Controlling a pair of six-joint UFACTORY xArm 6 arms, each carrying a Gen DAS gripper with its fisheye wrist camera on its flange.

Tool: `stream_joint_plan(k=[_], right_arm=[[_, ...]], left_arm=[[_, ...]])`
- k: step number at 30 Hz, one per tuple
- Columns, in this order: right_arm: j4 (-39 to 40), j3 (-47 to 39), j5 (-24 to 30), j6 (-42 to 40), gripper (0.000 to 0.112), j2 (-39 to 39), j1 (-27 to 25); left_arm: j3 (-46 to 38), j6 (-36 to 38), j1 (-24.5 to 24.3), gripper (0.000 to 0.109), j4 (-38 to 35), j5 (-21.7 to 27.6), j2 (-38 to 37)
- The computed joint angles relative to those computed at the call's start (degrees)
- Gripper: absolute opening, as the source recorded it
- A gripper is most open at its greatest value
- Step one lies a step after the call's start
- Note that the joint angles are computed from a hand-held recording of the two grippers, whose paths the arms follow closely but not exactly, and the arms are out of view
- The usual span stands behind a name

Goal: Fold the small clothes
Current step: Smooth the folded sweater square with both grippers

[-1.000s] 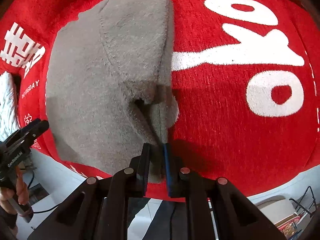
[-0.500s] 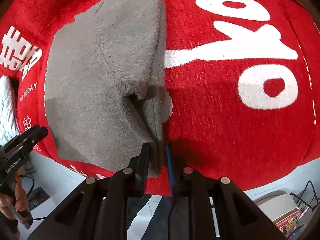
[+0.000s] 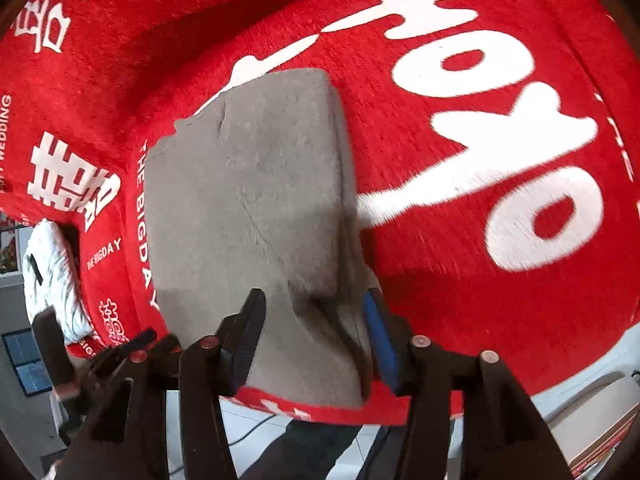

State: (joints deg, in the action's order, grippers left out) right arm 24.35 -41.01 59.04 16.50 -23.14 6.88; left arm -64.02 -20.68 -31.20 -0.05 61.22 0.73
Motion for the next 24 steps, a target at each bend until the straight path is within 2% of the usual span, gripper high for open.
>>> stream_joint_plan(k=[1,4,9,16,24], right_arm=[[-1.4,-0.7,0.3,0.9,0.032,1.5,0.5],[-4.5,-2.1,0.5,2.1,0.032,4.4,1.3],[-10.0,-2.8,3.2,3.6,0.033,2.7,3.5],[-12.4,-4.9,5.3,4.0,0.034,1.1,3.4],[-11.4,-4.9,6.8,4.2,0.036,0.0,3.1]], left_arm=[[0.2,-0.2,-0.1,0.049,-0.2,0.1,0.0],[0.7,-0.4,-0.3,0.049,-0.3,0.1,-0.1],[1.2,-1.1,-0.8,0.049,0.6,0.1,-1.0],[0.7,-2.4,-0.5,0.049,1.4,-0.1,-1.4],[-0.7,-1.9,-0.9,0.049,1.7,0.0,-1.1]])
